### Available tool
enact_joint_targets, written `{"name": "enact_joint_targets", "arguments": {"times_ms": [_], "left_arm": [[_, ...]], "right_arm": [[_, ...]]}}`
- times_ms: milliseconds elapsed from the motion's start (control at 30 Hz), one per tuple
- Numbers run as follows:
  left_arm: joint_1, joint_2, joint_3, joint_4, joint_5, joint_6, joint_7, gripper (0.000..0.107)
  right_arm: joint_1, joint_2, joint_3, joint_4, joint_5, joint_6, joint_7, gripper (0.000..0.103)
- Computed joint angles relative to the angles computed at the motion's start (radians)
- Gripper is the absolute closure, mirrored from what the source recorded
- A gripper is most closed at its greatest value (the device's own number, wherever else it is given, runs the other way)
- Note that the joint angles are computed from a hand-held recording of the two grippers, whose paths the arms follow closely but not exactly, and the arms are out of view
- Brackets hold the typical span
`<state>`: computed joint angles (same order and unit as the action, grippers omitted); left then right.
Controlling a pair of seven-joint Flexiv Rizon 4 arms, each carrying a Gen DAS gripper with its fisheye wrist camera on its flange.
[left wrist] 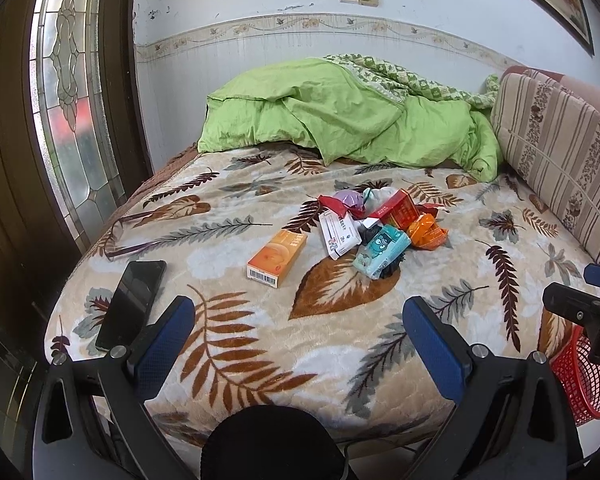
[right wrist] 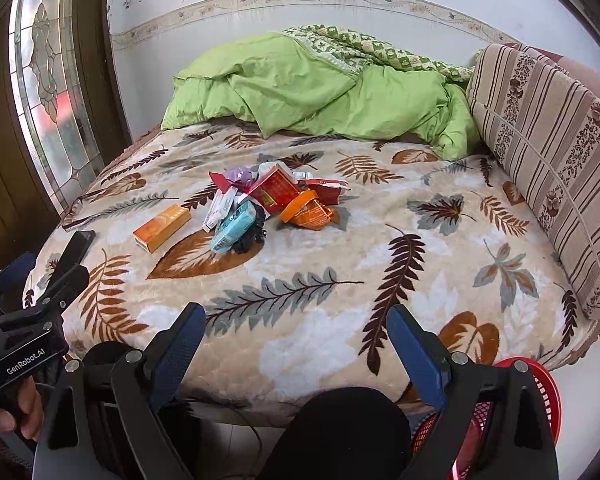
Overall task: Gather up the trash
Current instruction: 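Move both tools toward the pile of trash on the bed, then grasp the orange medicine box with left tool while right tool grasps teal wipe pack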
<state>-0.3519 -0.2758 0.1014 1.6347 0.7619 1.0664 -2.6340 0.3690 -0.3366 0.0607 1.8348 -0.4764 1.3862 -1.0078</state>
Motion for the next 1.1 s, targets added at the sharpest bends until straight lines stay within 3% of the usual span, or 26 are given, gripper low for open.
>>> {"name": "enact_joint_targets", "arguments": {"times_ms": [433, 600, 700, 767, 900, 1000, 1100], "left_arm": [[0.003, 0.001, -0.005, -0.002, -0.017, -0.01, 0.017, 0.004], [0.005, -0.004, -0.008, -0.003, -0.03, -0.021, 0.03, 0.004], [0.031, -0.008, -0.023, 0.008, -0.102, -0.009, 0.082, 0.004], [0.069, -0.017, -0.035, 0.03, -0.19, 0.034, 0.138, 0.004], [0.123, -0.057, -0.043, 0.044, -0.34, 0.067, 0.253, 0.004], [0.152, -0.106, -0.035, 0.023, -0.407, 0.084, 0.355, 0.011], [0.166, -0.157, -0.009, -0.022, -0.444, 0.059, 0.439, 0.017]], "right_arm": [[0.005, -0.002, -0.004, 0.002, -0.002, 0.004, 0.007, 0.009], [-0.017, -0.01, 0.033, -0.014, 0.043, -0.006, -0.029, 0.011], [-0.097, -0.039, 0.155, -0.073, 0.194, -0.041, -0.162, 0.016], [-0.169, -0.076, 0.268, -0.151, 0.345, -0.105, -0.294, 0.021], [-0.247, -0.168, 0.401, -0.322, 0.568, -0.259, -0.465, 0.03], [-0.237, -0.242, 0.412, -0.442, 0.648, -0.355, -0.499, 0.036], [-0.175, -0.315, 0.362, -0.547, 0.655, -0.381, -0.513, 0.042]]}}
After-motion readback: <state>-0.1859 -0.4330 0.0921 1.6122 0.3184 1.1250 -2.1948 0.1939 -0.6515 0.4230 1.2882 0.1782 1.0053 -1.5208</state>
